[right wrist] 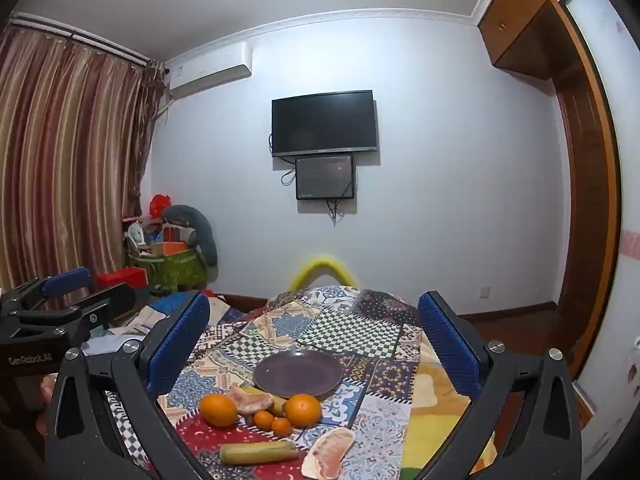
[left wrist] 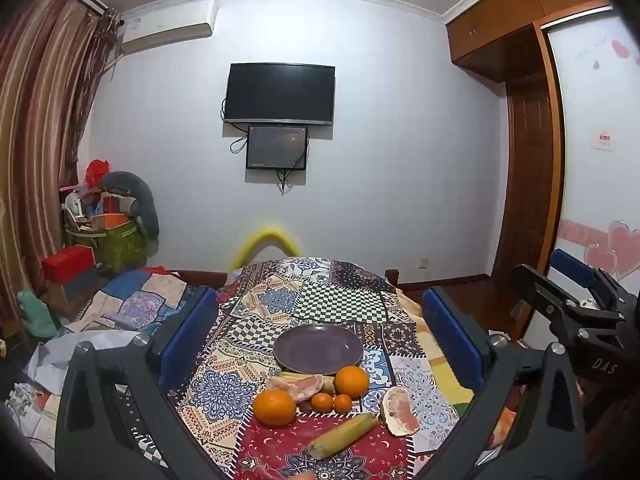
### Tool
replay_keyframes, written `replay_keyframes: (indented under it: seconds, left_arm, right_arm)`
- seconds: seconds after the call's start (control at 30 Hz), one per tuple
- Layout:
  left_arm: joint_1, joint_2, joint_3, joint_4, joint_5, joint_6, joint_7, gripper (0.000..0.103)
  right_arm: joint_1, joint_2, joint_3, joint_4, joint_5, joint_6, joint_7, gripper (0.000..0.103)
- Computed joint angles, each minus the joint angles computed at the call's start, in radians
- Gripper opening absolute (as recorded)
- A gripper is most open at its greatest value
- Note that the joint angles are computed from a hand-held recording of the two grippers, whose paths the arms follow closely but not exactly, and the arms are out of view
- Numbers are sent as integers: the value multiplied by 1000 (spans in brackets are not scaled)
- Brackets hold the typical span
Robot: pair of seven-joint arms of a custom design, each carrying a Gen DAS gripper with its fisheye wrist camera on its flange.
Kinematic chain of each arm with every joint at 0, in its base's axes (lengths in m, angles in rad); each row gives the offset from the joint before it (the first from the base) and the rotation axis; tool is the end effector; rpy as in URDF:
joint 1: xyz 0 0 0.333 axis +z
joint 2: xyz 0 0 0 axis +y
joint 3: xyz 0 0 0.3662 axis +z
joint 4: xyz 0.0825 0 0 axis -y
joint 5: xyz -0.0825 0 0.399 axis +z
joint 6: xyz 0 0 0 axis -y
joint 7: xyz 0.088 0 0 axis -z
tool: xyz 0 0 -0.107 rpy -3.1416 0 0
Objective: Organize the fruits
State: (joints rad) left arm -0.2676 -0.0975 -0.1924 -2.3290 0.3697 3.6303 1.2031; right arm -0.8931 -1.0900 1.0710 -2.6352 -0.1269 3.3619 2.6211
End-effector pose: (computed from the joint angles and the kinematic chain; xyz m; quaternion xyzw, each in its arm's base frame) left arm 0.4505 -0.2795 0.5855 -0.3700 0.6809 -0.5708 0.2713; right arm 0.3804 0.2158 0.5444 -0.4413 0.5901 -0.5275 0.4228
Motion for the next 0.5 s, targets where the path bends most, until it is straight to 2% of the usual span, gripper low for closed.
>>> replay_keyframes:
  seconds: [0.33,0.4,0.5]
  left_arm:
    - [5,4,-6,-7,-16,22,17,103]
    - [6,7,-25,-7,-58,17,58,103]
    - [4,8,-16,-10,-49,30,52,103]
  right_arm:
    - [5,7,-1,-2,0,-2,-2,103]
    - [4,5,0,-2,1,-4,-1,103]
    - [9,8,-8,1,-3,-12,-5,103]
